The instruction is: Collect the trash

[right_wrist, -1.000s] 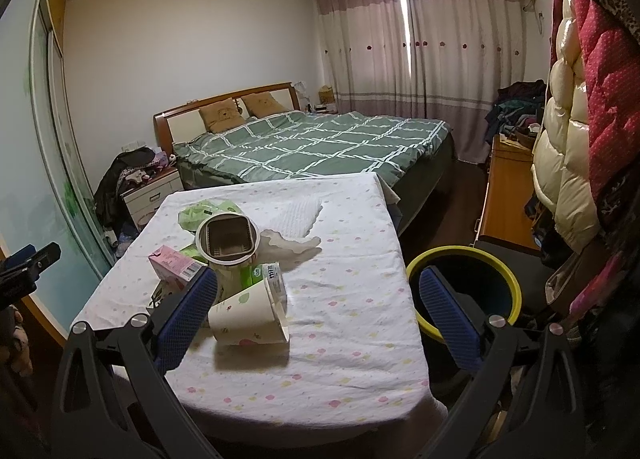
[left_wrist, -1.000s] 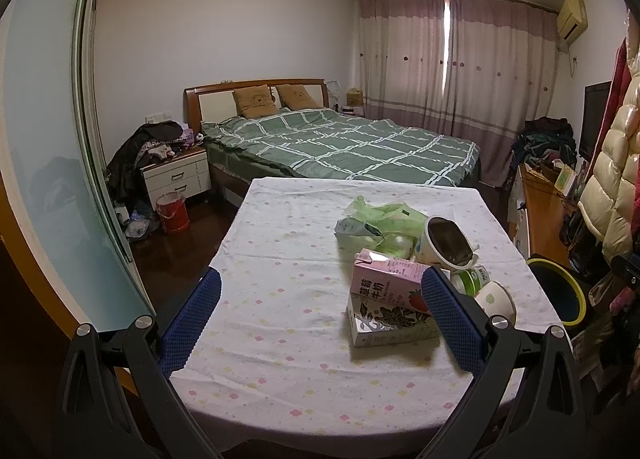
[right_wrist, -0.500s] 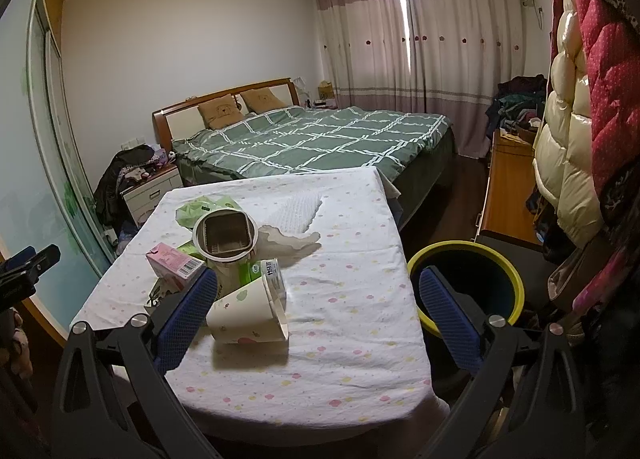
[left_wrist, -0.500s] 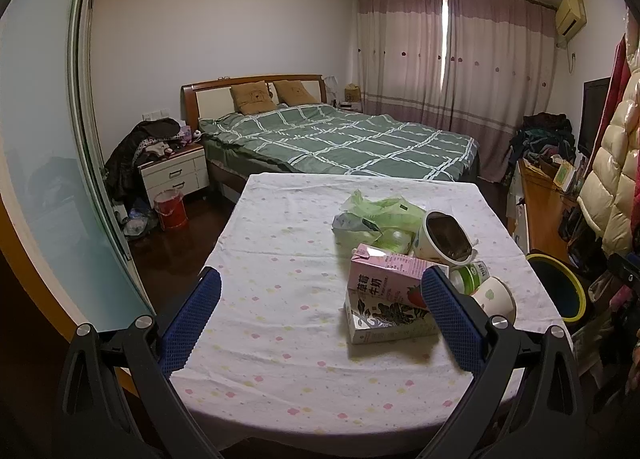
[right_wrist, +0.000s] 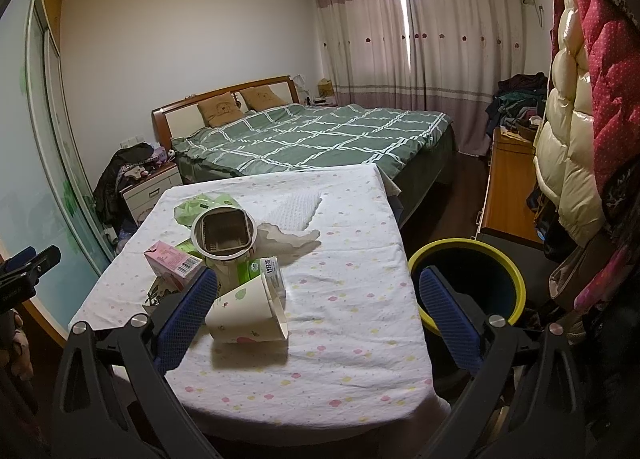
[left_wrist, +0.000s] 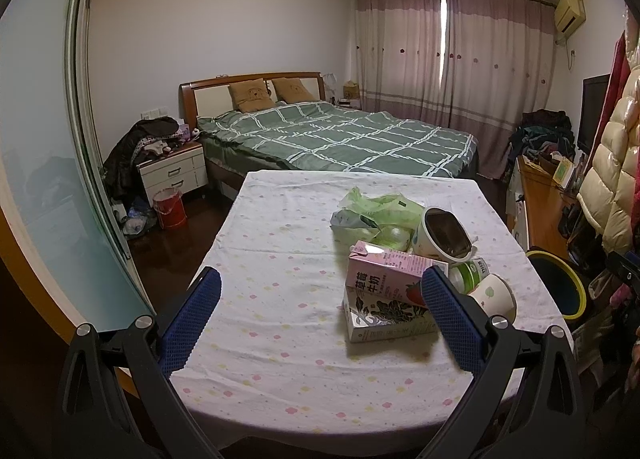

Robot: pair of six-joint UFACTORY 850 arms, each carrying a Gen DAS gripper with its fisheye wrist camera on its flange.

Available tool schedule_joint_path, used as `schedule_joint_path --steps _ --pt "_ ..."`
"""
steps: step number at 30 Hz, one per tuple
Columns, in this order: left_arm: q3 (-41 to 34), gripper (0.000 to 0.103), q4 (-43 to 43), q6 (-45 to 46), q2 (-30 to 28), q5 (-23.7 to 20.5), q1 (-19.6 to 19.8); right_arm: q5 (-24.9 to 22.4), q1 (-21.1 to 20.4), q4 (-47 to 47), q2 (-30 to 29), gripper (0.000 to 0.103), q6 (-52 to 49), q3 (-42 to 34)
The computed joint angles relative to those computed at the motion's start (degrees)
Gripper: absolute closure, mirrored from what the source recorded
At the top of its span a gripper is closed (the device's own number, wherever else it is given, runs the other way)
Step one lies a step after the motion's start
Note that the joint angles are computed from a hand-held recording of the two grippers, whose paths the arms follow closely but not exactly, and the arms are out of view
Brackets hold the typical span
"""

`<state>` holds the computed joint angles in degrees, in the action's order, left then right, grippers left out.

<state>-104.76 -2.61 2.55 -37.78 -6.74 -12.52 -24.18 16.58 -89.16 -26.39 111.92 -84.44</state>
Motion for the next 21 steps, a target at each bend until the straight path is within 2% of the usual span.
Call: schedule_joint_path --steps 11,21 --pt "-1.4 0.004 2.3 -2.3 -1.0 -1.2 -0.1 0.4 -0.4 1.5 -0.5 0.007 -1.3 -0.4" --pt "-6.3 0.004 3.4 -2.9 -4.8 -5.0 -0.2 1.7 -1.4 8.4 -2.9 0.007 -8.1 -3.2"
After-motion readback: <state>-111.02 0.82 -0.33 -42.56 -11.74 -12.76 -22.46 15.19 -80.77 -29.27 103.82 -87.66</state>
